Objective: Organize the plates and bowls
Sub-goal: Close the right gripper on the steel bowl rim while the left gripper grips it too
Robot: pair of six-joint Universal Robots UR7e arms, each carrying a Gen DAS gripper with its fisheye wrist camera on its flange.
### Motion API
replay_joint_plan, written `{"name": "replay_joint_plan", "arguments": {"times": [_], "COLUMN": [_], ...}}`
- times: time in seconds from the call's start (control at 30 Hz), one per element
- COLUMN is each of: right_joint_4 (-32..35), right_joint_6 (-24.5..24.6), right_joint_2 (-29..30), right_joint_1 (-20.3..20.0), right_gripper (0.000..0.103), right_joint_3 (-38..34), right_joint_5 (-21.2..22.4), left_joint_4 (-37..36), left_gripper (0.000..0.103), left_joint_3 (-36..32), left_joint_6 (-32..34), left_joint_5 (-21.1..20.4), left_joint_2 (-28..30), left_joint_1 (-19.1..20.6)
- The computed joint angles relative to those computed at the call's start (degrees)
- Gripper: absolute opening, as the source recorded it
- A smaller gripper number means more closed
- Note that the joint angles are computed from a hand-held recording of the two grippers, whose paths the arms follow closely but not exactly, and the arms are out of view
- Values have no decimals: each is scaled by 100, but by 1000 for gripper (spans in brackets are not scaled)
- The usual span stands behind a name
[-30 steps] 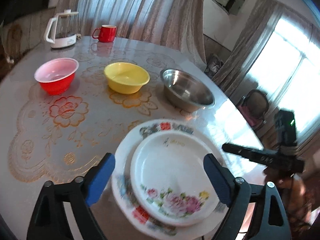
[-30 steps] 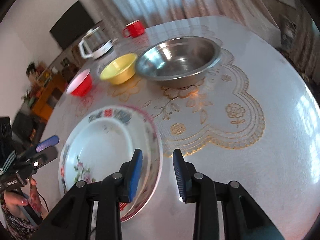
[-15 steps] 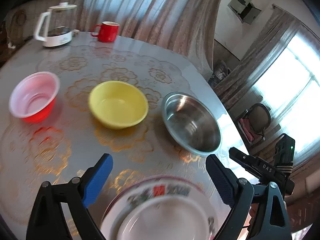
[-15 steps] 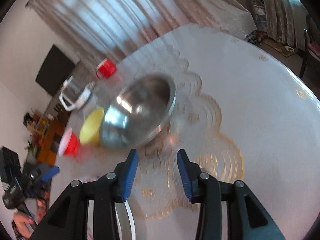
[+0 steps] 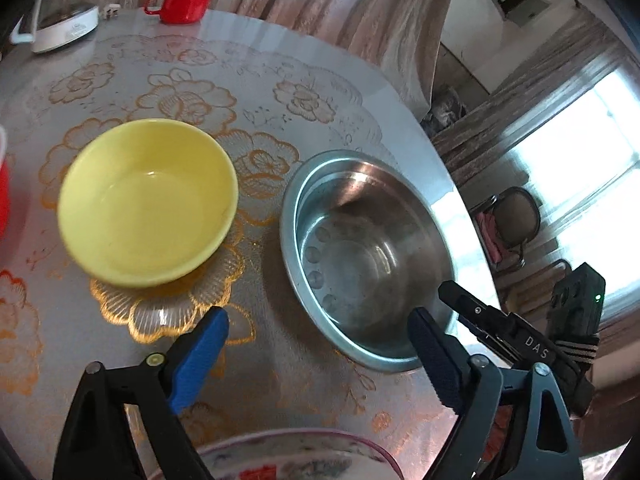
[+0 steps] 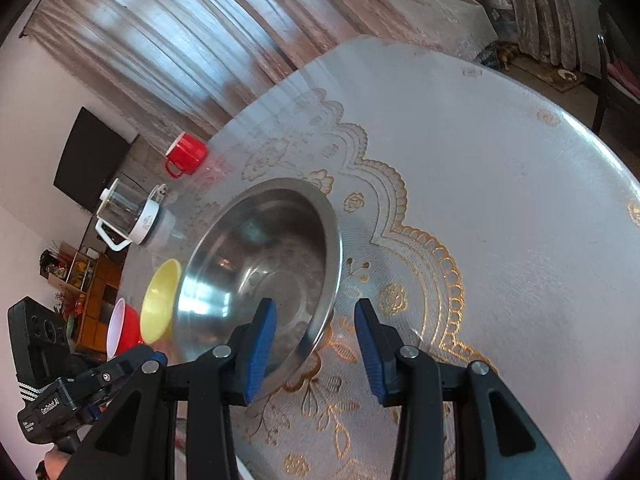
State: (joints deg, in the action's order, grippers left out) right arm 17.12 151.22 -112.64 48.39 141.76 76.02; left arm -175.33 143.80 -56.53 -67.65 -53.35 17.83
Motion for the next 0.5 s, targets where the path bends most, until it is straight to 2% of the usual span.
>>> {"name": "replay_joint_plan", "arguments": {"times": [0.07, 0.17, 0.27, 0.33, 0.4, 0.5], "right_joint_4": [-78, -234, -202, -296, -446, -477], "right_joint_6": [17, -146, -591, -655, -540, -527], "right_joint_2": [141, 99, -20, -37, -21, -16], "right_joint_1": [44, -28, -320, -125, 263, 456], "right_gripper": [40, 28, 21, 16, 16, 16], "right_joint_3": [-54, 22, 146, 172, 163, 164], "right_joint_5": [35, 14, -317, -154, 282, 468], "left_joint_4": [-48, -77, 25, -183, -105, -7], "left_gripper": [81, 56, 41, 31, 23, 24], "left_joint_3": [-29, -73, -125, -113, -167, -124], "left_joint_6": [100, 274, 363, 516, 667, 678], "left_joint_5": [-32, -132, -124, -213, -221, -188], "left_joint_2": [84, 185, 257, 312, 322, 254], "left_joint_1": [35, 104, 126, 188, 177, 85]}}
